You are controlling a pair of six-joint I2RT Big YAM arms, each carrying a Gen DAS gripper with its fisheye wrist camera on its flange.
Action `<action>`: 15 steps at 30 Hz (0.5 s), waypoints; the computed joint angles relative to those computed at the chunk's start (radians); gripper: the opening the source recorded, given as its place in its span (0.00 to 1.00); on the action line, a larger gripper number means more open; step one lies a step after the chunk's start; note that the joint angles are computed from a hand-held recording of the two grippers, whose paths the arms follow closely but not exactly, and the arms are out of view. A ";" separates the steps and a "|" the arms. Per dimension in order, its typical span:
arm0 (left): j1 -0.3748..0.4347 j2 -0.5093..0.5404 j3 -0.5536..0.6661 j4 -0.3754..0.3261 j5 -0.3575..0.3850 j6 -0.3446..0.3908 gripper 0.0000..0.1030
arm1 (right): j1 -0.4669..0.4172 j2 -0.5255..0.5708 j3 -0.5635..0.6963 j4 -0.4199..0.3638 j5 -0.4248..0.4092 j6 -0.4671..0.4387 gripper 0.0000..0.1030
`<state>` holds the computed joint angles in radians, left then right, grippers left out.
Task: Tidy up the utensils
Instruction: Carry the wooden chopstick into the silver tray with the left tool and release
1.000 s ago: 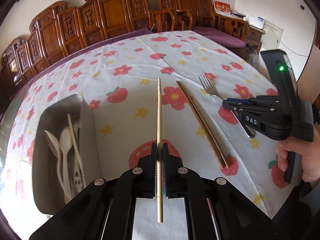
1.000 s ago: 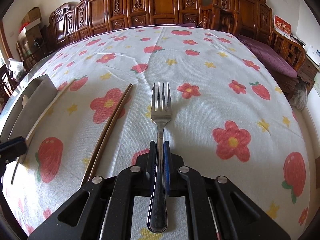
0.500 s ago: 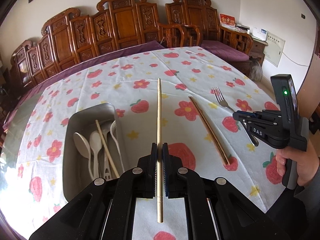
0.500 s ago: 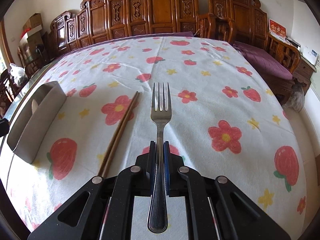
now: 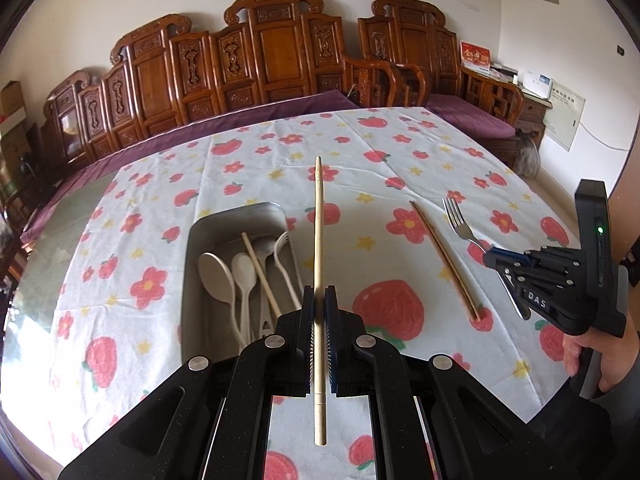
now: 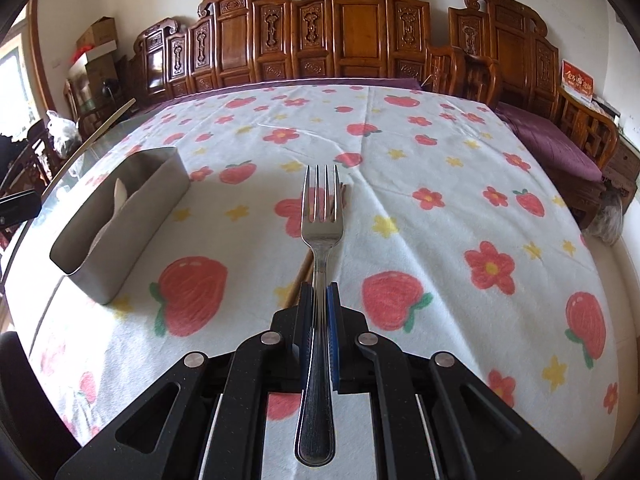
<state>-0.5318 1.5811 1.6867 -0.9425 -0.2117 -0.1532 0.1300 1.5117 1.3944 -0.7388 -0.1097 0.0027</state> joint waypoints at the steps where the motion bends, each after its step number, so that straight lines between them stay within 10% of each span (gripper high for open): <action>1: 0.005 -0.004 -0.003 -0.001 -0.002 -0.002 0.04 | 0.005 -0.004 -0.004 -0.001 0.002 0.002 0.09; 15: 0.080 0.024 -0.017 -0.012 0.020 -0.027 0.04 | 0.069 -0.050 -0.036 0.028 -0.029 0.019 0.09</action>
<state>-0.4521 1.6046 1.6700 -0.9541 -0.1913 -0.1806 0.1987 1.4620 1.3585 -0.7109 -0.1383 0.0215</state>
